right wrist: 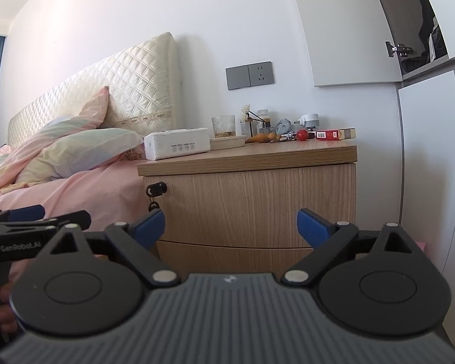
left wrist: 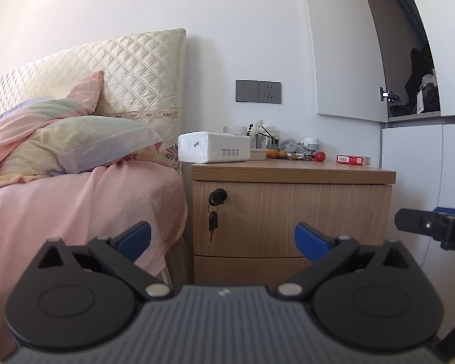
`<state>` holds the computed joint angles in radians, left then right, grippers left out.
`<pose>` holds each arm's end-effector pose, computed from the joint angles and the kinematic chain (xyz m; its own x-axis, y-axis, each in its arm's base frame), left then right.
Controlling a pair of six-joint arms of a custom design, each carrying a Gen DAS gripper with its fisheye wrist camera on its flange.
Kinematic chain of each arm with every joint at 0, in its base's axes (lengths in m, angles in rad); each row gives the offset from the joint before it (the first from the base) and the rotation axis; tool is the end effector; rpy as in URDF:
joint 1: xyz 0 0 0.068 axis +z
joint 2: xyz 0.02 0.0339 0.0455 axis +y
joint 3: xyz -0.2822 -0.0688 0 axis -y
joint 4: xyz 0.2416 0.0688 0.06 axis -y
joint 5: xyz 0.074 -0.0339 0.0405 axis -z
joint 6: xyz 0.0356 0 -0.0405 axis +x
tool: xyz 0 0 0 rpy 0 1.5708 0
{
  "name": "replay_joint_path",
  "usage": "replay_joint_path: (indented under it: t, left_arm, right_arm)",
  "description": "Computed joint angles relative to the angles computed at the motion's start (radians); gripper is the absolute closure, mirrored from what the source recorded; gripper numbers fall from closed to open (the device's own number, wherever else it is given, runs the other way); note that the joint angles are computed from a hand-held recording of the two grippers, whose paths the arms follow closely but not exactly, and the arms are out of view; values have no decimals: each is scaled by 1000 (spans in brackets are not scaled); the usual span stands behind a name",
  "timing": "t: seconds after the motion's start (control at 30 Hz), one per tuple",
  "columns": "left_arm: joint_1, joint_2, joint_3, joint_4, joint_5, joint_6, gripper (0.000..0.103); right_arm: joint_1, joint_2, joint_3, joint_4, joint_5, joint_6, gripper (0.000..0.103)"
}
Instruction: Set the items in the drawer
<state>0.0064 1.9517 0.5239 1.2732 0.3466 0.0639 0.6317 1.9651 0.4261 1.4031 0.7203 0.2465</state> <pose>0.3250 -0.0100 0.1283 -0.1326 0.0592 -0.9894 0.3388 0.9408 0.0109 0.2527 0.1558 0.1208 -0.0856 0.1646 -0.9826 0.1077 0.9820 0.1551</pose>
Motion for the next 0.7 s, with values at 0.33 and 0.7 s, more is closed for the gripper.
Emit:
replay_joint_path:
  t: [0.33, 0.7]
  left_arm:
    - [-2, 4, 3, -1, -24, 0, 1]
    - [2, 7, 11, -21, -20, 2, 1]
  right_arm:
    - [7, -3, 9, -29, 18, -12, 7]
    - [11, 5, 6, -24, 34, -18, 7]
